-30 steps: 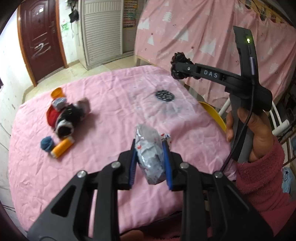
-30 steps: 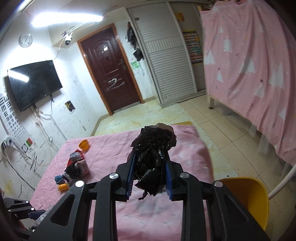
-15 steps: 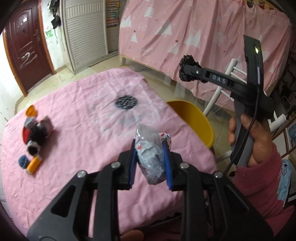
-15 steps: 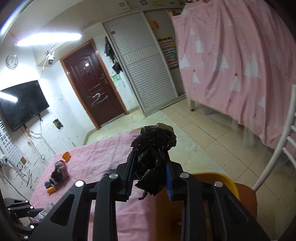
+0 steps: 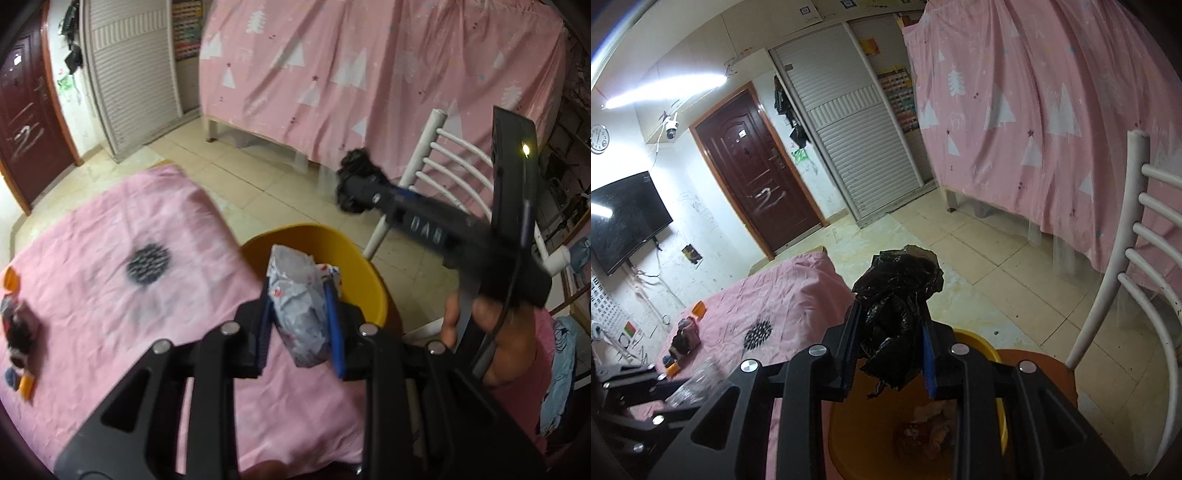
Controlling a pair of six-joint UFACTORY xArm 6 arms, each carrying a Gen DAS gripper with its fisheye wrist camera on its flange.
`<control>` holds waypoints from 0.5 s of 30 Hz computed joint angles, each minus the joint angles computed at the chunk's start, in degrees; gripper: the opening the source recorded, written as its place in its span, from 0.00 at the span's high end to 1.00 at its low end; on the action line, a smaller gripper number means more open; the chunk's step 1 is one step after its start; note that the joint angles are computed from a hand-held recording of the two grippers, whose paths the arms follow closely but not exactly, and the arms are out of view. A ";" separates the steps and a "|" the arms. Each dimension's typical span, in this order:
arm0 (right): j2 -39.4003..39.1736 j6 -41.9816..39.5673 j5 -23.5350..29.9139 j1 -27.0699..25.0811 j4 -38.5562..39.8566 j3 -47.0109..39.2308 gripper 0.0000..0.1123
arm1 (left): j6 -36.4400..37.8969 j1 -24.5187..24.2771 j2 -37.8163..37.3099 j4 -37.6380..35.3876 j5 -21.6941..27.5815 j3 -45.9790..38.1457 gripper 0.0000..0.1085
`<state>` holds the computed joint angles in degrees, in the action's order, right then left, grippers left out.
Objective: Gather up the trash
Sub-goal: 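Carry both items to the yellow bucket and open both tools over it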
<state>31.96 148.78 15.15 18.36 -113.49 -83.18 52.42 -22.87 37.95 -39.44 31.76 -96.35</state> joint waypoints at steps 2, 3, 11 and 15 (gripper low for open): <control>-0.16 3.07 -0.76 -0.47 -3.11 0.23 0.78 | -2.69 -0.80 1.95 1.81 0.82 -2.79 0.76; -0.12 3.90 -1.00 -0.61 -3.88 0.24 0.77 | -3.99 -1.16 2.90 3.00 1.19 -4.12 0.75; 0.37 7.69 -1.26 -1.06 -6.29 0.15 0.48 | -8.60 -2.40 6.67 6.30 1.23 -9.29 0.49; 0.04 8.01 -0.28 -0.68 -6.07 0.57 0.47 | -10.26 -1.97 7.12 7.03 0.93 -10.07 0.49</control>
<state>32.00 156.79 14.87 17.68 -119.56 -82.61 42.16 -24.84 45.06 -32.41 32.69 -106.42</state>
